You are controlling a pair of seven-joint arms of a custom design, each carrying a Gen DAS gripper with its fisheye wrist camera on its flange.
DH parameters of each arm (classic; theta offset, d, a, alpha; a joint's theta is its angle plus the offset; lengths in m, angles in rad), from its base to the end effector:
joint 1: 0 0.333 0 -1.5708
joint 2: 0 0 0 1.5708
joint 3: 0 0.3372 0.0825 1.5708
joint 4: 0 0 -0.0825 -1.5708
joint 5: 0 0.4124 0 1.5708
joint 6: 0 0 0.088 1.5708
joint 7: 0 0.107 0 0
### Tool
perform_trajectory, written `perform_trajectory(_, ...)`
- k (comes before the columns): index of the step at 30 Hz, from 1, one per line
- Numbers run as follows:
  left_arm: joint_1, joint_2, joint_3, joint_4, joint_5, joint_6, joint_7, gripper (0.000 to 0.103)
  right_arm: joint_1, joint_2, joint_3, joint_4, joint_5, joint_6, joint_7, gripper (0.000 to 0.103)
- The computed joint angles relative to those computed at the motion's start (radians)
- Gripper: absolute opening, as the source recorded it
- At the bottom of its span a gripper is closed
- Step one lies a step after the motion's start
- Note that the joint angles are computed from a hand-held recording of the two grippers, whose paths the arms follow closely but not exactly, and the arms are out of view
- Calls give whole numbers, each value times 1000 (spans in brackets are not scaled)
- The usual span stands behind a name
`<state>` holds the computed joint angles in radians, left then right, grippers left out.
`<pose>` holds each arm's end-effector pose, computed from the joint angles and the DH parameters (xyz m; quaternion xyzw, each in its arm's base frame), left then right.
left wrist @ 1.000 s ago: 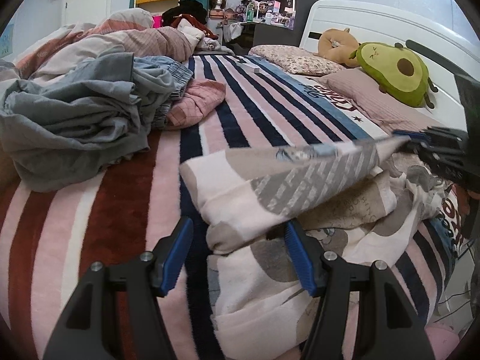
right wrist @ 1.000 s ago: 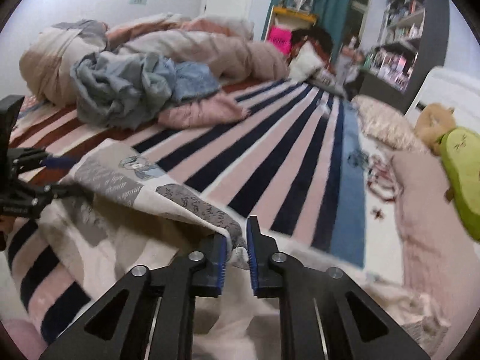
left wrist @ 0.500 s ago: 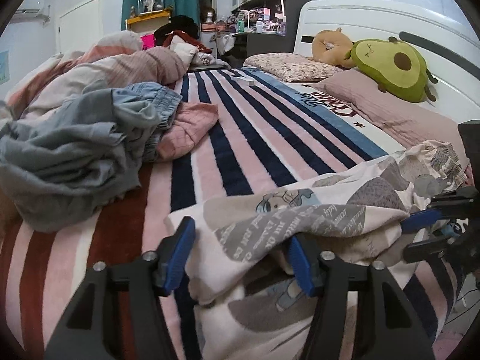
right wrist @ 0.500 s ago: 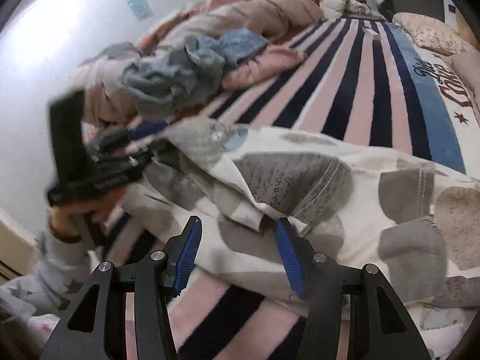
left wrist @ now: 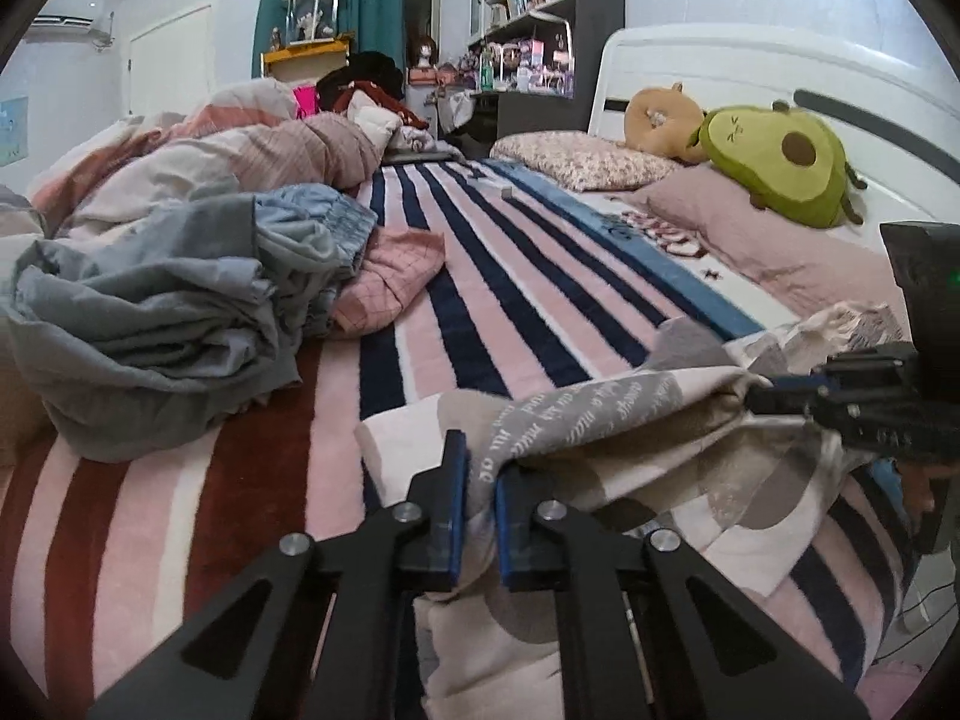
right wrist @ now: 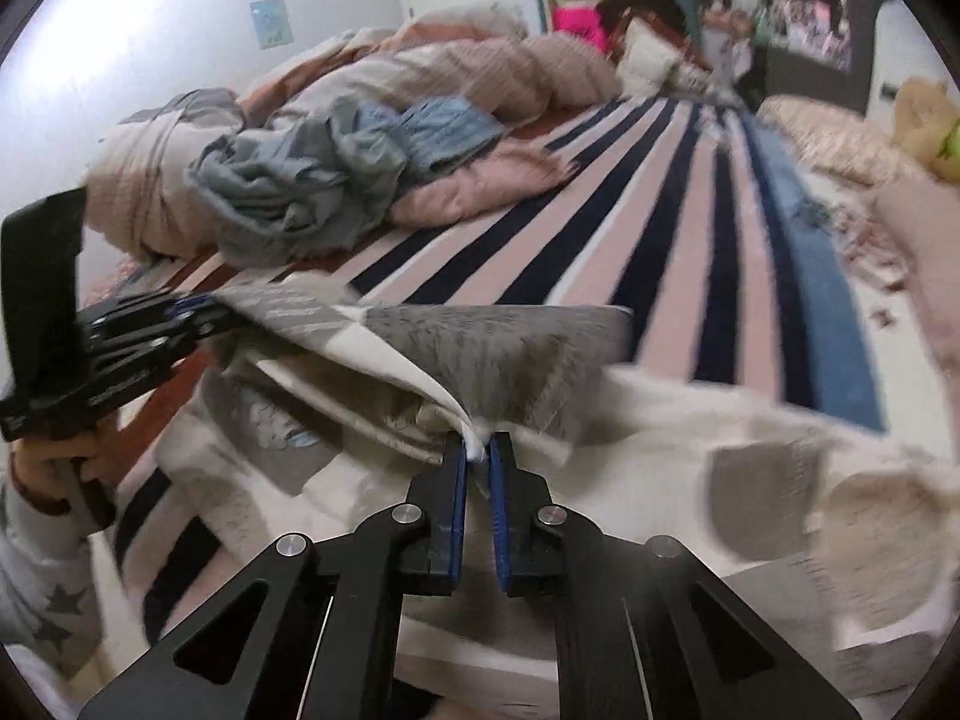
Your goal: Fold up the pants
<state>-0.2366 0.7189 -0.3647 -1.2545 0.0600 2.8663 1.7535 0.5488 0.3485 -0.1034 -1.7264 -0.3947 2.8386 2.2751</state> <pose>0.7368 -0.3834 0.4728 -0.4038 0.7941 -0.4132 0.1889 0.6450 0.3407 0.4753 -0.6807 0.6204 -0.2120 0.3268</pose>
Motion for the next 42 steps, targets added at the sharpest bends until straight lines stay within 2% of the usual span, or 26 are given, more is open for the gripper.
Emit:
perform_trajectory(2,18,-19,-21,-27,-13,8,10,6,38,-31,-53,-20,-81,-16,76,0)
perform_trajectory(5,67,-40,-85,-65,-54,-4,62,5,34,-79,-63,-55,-163,-52,152,0)
perform_trajectory(6,75,-46,-94,-74,-65,-10,77,5,21,-97,-53,-73,-168,-60,161,0)
perform_trajectory(8,64,-62,-75,-94,-71,1,71,6,-17,-124,-18,-105,-137,-53,151,3)
perform_trajectory(9,59,-64,-67,-94,-73,2,64,5,-54,-134,19,-126,-74,-28,106,4)
perform_trajectory(10,56,-63,-63,-91,-77,2,58,5,-105,-139,77,-149,44,13,14,5)
perform_trajectory(11,54,-59,-62,-82,-83,0,51,5,-154,-135,138,-160,173,40,-96,14)
perform_trajectory(12,53,-55,-61,-73,-85,-3,49,5,-179,-124,174,-159,270,52,-178,42)
perform_trajectory(13,50,-53,-58,-69,-86,-3,46,5,-176,-114,176,-151,297,52,-205,58)
perform_trajectory(16,41,-50,-48,-60,-82,-5,36,5,-122,-39,125,-58,254,13,-221,58)
perform_trajectory(18,40,-49,-47,-60,-79,-4,36,5,-144,7,157,-5,338,-3,-292,60)
perform_trajectory(19,41,-50,-48,-61,-81,-3,36,5,-173,40,193,37,409,-25,-359,60)
perform_trajectory(21,46,-49,-56,-63,-85,0,41,5,-156,93,175,112,438,-80,-372,60)
perform_trajectory(23,62,-50,-77,-75,-96,16,59,5,-126,120,141,144,433,-80,-362,30)
perform_trajectory(24,73,-52,-90,-82,-104,22,70,5,-117,127,131,152,428,-76,-367,6)
perform_trajectory(25,83,-53,-102,-88,-110,30,82,5,-107,129,121,154,424,-66,-366,6)
perform_trajectory(29,121,-64,-155,-115,-133,58,137,5,-2,87,-7,97,290,10,-238,4)
perform_trajectory(32,136,-72,-183,-120,-147,42,177,6,39,20,-63,24,201,53,-135,4)
perform_trajectory(35,102,-79,-156,-115,-127,-1,204,8,71,-65,-104,-61,87,63,-24,4)
perform_trajectory(36,75,-81,-129,-109,-107,-28,207,9,70,-88,-105,-83,61,55,2,4)
perform_trajectory(39,-7,-81,-34,-97,-48,-79,171,24,61,-149,-100,-148,-5,-9,70,4)
perform_trajectory(40,-29,-80,-7,-98,-30,-95,148,34,52,-163,-94,-172,-15,-32,92,4)
perform_trajectory(41,-41,-78,9,-97,-19,-115,131,39,36,-173,-79,-192,-3,-51,93,5)
perform_trajectory(42,-40,-77,9,-100,-18,-121,129,39,20,-181,-64,-213,12,-62,94,6)
